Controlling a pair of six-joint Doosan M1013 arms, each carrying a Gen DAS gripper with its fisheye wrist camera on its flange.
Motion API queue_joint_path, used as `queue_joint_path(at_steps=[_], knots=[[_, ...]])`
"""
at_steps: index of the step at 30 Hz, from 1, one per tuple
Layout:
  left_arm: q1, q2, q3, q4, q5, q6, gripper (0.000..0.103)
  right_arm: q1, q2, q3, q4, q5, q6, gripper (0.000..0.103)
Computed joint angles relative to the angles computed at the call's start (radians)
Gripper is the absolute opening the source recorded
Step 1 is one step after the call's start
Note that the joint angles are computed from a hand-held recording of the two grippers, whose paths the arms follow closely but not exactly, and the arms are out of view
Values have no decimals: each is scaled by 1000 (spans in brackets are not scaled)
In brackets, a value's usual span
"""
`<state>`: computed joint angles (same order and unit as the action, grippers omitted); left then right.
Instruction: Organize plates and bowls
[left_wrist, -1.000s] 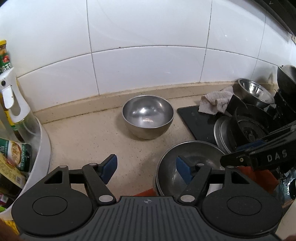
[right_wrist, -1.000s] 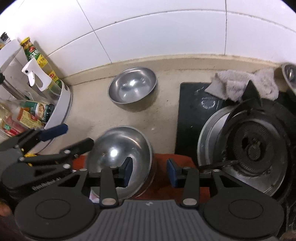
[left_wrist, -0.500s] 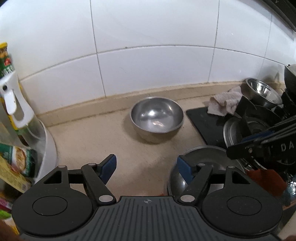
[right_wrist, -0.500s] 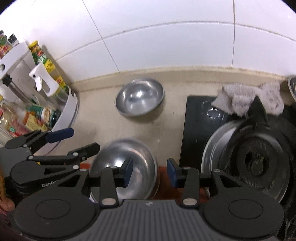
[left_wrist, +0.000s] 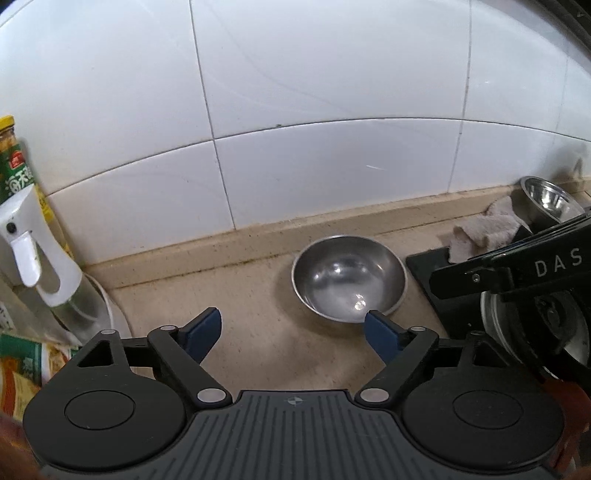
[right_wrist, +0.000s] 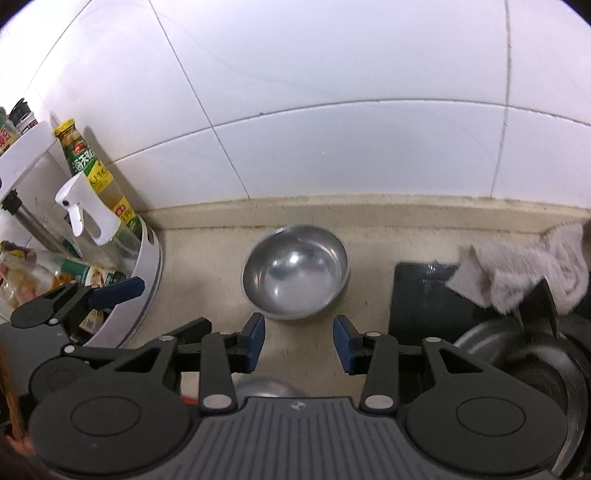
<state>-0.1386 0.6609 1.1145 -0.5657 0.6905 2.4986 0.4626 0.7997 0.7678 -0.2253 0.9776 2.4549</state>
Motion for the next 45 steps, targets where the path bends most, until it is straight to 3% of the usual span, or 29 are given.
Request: queue_joint_path(at_steps=[5, 22, 45], knots=[[-10, 30, -39, 31, -10, -20, 95, -15, 38, -55, 17, 14, -21, 38], [-31, 141, -188, 149, 82, -152, 97, -61, 138, -148, 89, 41, -27, 40], [-41, 204, -269, 160, 155, -202, 98, -76, 176, -170, 137, 48, -59, 40]])
